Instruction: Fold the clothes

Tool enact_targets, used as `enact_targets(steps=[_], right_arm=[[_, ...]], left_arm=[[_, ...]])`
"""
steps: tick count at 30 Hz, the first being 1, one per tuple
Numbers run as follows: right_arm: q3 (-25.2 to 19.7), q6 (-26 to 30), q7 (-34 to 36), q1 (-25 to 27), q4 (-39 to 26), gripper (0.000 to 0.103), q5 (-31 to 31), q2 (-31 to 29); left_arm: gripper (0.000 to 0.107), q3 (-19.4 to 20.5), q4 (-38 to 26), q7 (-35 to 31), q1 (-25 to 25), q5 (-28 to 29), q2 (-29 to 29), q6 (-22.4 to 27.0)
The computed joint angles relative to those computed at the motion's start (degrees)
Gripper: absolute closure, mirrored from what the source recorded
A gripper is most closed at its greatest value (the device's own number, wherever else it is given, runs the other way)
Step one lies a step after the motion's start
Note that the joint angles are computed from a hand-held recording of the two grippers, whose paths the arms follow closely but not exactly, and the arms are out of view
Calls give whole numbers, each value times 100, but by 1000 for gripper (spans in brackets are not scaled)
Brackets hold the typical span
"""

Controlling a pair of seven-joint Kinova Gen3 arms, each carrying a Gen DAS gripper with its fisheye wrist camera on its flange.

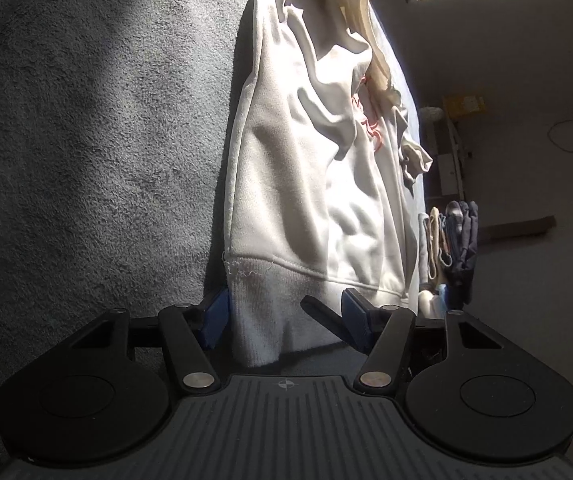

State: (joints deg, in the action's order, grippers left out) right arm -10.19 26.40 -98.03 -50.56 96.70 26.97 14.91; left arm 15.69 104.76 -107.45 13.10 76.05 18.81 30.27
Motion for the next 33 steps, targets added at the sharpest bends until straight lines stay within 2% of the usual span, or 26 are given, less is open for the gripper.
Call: enact_targets(steps=[6,11,14,21,25,29,33], right_arm=[[212,-151,-663,-253,106,36,321,-40],[262,-39,-1158,-348,86,37,619,-36],[182,139,-1226,-288,-3,47,578,0],[67,253,-1291,-178,-30,56,451,-4],[30,291,-1313,-130,-67,56,333,3],[-19,330,-1264,-86,-71,49,184,-5],[-9,312,-1301,-110,-18,50,189,-35]], left_arm=[[47,25,4,-387,-19,560,16,97],[47,-76,-102,-447,98,680,128,148],[48,-77,-165,-447,129,704,212,160],[47,-85,-166,-500,174,805,246,123],[48,-109,-140,-509,152,813,234,159],[47,-117,-153,-488,158,786,242,161],[47,-109,-160,-508,161,802,259,158]])
